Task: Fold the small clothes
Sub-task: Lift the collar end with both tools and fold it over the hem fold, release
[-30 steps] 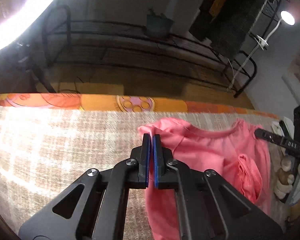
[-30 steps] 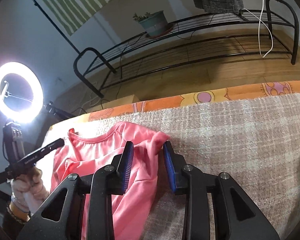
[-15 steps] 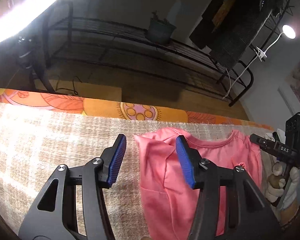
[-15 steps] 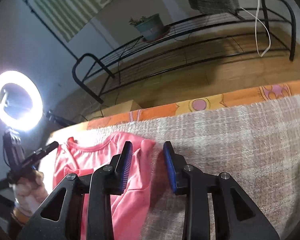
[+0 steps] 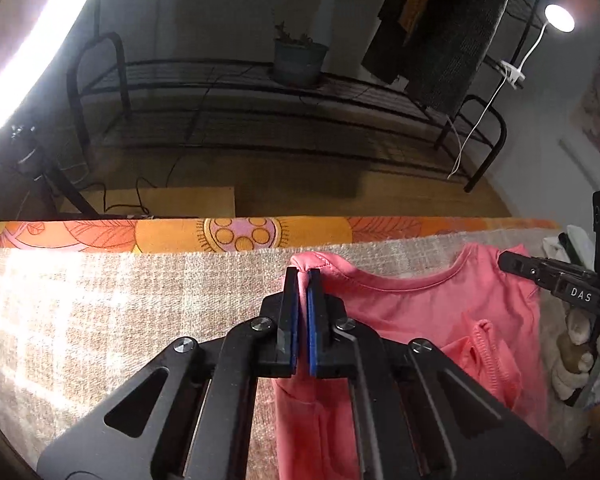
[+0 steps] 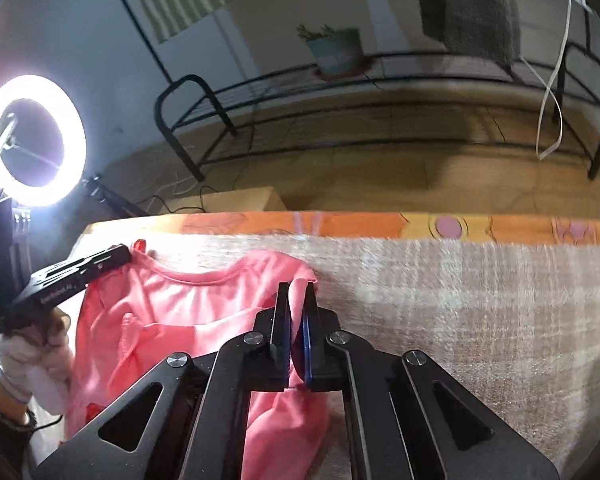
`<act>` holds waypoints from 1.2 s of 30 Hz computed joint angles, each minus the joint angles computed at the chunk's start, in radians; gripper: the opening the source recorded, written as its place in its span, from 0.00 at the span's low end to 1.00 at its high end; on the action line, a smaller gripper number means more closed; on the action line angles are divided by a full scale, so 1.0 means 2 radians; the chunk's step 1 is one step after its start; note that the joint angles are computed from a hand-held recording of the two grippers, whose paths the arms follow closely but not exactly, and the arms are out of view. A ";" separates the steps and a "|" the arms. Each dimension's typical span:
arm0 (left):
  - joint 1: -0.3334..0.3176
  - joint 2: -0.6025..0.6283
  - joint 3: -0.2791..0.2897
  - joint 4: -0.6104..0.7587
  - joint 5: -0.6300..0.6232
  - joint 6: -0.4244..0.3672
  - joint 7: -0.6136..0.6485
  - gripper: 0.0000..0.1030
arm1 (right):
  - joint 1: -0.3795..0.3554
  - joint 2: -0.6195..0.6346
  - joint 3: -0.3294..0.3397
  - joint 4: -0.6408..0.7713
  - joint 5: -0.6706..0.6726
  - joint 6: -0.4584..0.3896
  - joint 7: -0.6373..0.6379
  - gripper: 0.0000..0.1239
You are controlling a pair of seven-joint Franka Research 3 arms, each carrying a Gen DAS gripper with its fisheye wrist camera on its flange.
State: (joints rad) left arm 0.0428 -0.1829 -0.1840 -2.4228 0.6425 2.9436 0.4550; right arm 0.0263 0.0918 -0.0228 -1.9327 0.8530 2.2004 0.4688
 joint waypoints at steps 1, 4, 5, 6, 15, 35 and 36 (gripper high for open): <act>0.004 -0.011 -0.004 -0.006 0.009 -0.001 -0.011 0.01 | -0.002 -0.007 0.000 -0.005 0.009 -0.001 -0.006 0.02; 0.003 -0.043 -0.008 -0.023 0.009 -0.004 -0.014 0.01 | -0.004 -0.023 -0.004 -0.014 0.024 -0.008 -0.012 0.02; 0.004 -0.053 -0.012 -0.026 0.010 -0.009 -0.015 0.01 | -0.005 -0.030 -0.007 -0.017 0.028 -0.011 -0.015 0.02; -0.001 -0.066 -0.012 -0.031 0.004 -0.012 -0.011 0.01 | -0.006 -0.037 -0.009 -0.020 0.032 -0.015 -0.018 0.02; -0.046 -0.192 -0.031 -0.081 -0.049 -0.075 0.031 0.00 | -0.010 -0.131 -0.042 -0.071 0.031 -0.074 -0.029 0.02; -0.197 -0.364 -0.103 -0.133 -0.128 -0.283 0.013 0.01 | -0.043 -0.353 -0.105 -0.218 -0.093 -0.173 -0.052 0.02; -0.202 -0.368 -0.109 -0.133 -0.128 -0.293 0.007 0.01 | -0.046 -0.357 -0.106 -0.222 -0.098 -0.175 -0.052 0.02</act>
State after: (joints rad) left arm -0.3621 -0.9199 -0.4020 -2.6888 0.3856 2.3580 0.4691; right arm -0.0652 -0.6229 -0.2351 -2.3773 0.6565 1.8502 0.3653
